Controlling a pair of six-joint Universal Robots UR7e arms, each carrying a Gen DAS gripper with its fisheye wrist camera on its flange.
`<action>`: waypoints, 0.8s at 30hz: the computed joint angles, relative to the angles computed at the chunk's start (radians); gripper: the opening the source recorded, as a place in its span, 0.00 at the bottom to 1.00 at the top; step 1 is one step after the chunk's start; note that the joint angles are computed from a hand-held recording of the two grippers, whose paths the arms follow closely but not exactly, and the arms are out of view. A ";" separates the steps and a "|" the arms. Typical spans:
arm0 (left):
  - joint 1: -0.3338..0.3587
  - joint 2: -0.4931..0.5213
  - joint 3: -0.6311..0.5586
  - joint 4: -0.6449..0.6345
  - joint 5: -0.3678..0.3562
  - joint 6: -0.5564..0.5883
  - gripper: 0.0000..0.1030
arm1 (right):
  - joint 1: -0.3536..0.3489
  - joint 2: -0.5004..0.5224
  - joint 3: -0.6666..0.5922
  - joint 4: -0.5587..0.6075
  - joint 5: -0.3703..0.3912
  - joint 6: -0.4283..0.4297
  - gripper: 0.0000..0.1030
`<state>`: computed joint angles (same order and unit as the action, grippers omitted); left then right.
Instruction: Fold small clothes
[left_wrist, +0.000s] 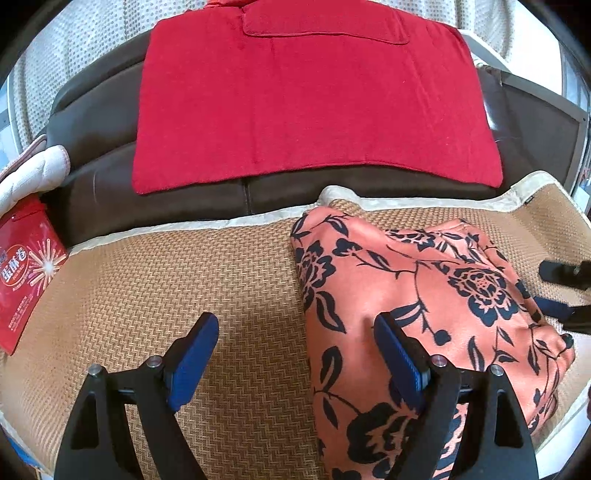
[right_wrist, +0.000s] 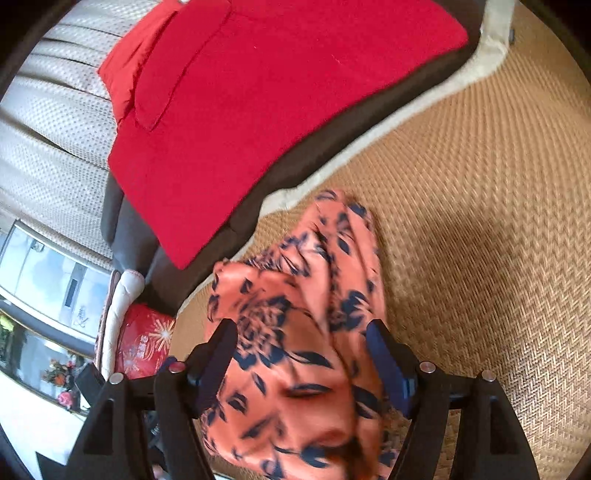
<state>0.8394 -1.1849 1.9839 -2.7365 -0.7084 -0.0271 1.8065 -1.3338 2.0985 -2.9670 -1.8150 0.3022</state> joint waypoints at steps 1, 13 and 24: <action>0.000 -0.001 0.000 0.000 -0.008 0.002 0.84 | -0.012 -0.006 0.001 0.020 0.006 0.000 0.73; 0.002 0.003 -0.016 0.031 -0.088 -0.004 0.84 | -0.098 -0.032 0.011 0.121 0.130 -0.025 0.75; 0.036 0.008 -0.057 0.127 -0.207 -0.051 0.84 | -0.078 0.052 -0.012 0.076 0.194 -0.054 0.83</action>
